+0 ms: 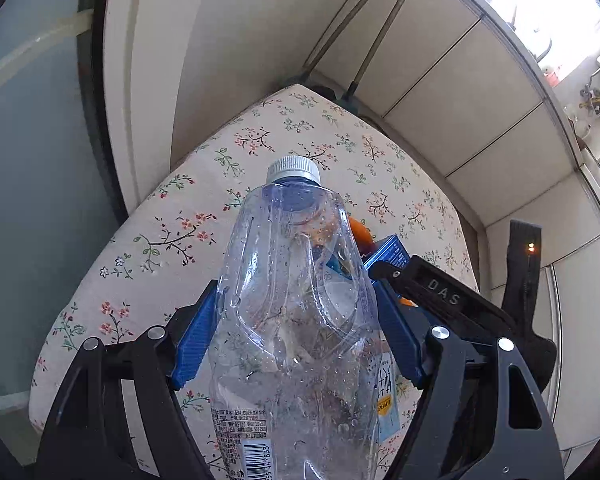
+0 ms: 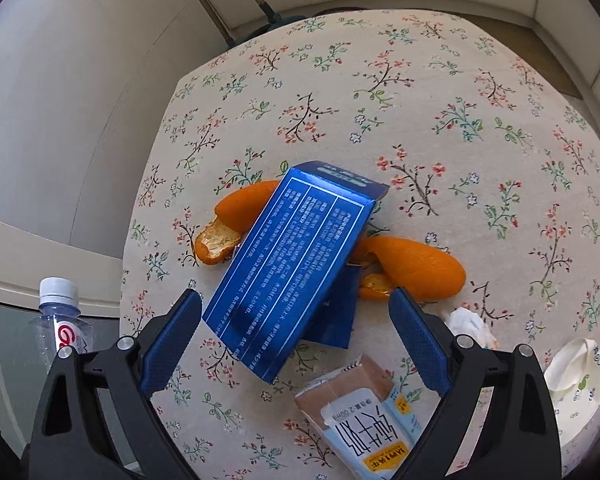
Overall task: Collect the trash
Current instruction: 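Grasp the blue box with the right gripper and lift it while the left holds the bottle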
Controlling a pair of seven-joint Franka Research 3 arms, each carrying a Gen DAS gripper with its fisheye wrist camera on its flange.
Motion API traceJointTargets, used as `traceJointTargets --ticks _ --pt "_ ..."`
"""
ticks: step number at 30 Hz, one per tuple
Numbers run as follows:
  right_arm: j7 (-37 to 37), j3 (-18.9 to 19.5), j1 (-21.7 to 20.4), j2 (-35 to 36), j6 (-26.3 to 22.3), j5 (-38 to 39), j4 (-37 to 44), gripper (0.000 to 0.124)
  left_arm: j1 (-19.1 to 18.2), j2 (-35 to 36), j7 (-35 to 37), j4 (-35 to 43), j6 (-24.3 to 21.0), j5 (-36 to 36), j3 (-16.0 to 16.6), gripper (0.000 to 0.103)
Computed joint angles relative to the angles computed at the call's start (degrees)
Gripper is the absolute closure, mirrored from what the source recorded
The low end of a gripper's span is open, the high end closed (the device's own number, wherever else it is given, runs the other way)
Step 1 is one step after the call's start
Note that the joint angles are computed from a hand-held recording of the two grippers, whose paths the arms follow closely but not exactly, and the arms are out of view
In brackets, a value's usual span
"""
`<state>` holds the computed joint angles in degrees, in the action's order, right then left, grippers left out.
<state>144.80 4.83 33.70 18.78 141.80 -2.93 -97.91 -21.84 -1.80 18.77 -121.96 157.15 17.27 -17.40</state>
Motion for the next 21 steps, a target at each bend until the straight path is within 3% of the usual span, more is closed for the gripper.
traceJointTargets --ticks 6,9,13,17,21 --pt "0.4 0.1 0.0 2.6 2.4 2.1 1.4 0.032 -0.1 -0.1 2.7 -0.8 1.3 -2.8 0.2 0.031" --pt "1.2 -1.1 1.2 4.6 -0.1 0.1 4.2 0.033 -0.1 0.1 3.9 -1.0 1.7 -4.6 0.3 0.030" --pt "0.2 -1.0 1.0 3.6 2.3 -0.5 1.3 0.065 0.2 0.5 3.7 -0.8 2.0 -4.7 0.4 0.031" --pt "2.5 -2.7 2.3 -0.8 4.1 -5.9 -3.4 0.071 -0.1 1.5 4.5 0.1 2.0 -4.8 0.2 0.031" --pt "3.4 -2.0 0.9 -5.3 6.6 -7.6 -8.4 0.074 -0.4 2.2 5.8 0.7 1.9 -5.6 0.0 0.031"
